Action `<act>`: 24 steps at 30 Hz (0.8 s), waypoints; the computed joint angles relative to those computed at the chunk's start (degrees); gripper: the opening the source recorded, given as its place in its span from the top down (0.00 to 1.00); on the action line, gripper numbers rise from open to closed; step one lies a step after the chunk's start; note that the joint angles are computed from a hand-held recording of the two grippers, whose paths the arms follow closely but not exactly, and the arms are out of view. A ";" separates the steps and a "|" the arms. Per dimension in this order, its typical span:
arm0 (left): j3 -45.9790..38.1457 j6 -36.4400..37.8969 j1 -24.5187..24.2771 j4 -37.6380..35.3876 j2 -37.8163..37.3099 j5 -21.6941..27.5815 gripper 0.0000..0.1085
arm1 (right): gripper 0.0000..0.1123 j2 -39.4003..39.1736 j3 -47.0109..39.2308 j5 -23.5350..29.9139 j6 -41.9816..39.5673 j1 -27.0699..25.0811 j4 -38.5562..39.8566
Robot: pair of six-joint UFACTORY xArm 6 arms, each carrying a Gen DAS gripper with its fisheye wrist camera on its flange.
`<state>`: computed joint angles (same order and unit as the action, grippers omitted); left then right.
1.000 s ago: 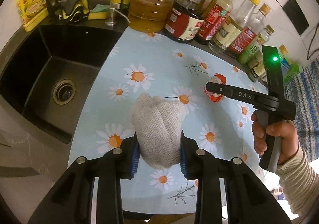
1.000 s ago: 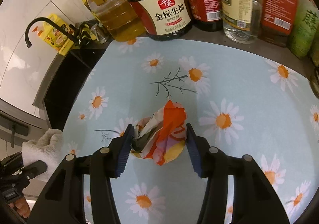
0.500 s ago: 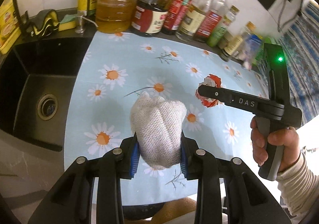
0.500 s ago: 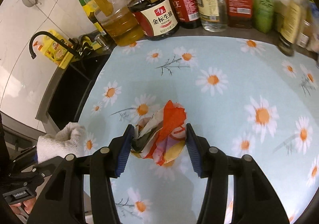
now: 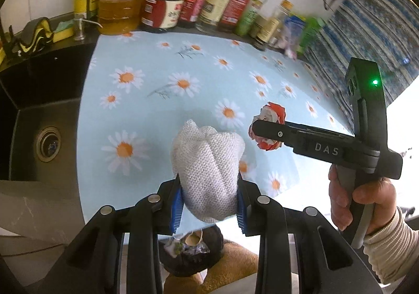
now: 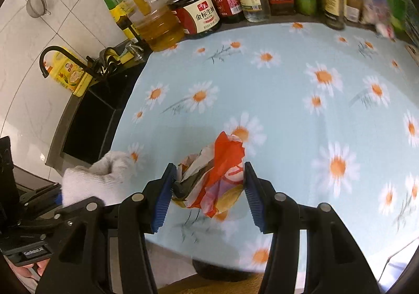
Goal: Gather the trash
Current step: 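Carry the white cloth and snack wrapper in both tools down over the bin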
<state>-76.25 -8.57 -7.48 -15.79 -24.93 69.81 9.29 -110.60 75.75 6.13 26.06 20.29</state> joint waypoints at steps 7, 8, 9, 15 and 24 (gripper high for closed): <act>5.30 2.97 -1.04 -2.32 -5.10 1.42 0.72 | 0.53 -11.67 14.67 -3.89 4.30 2.38 -1.37; 5.84 3.22 -1.15 -2.50 -5.64 1.66 0.72 | 0.54 -12.75 16.04 -4.10 4.69 2.64 -1.46; 6.57 3.47 -1.30 -2.71 -6.34 1.95 0.72 | 0.54 -13.90 17.58 -4.38 5.09 2.95 -1.46; 10.82 3.67 -1.75 -3.18 -10.56 3.93 0.72 | 0.53 -19.90 25.71 -5.31 7.07 4.47 -1.07; 16.35 2.88 -2.38 -3.95 -15.20 6.86 0.72 | 0.53 -26.83 35.64 -5.34 9.11 4.84 0.67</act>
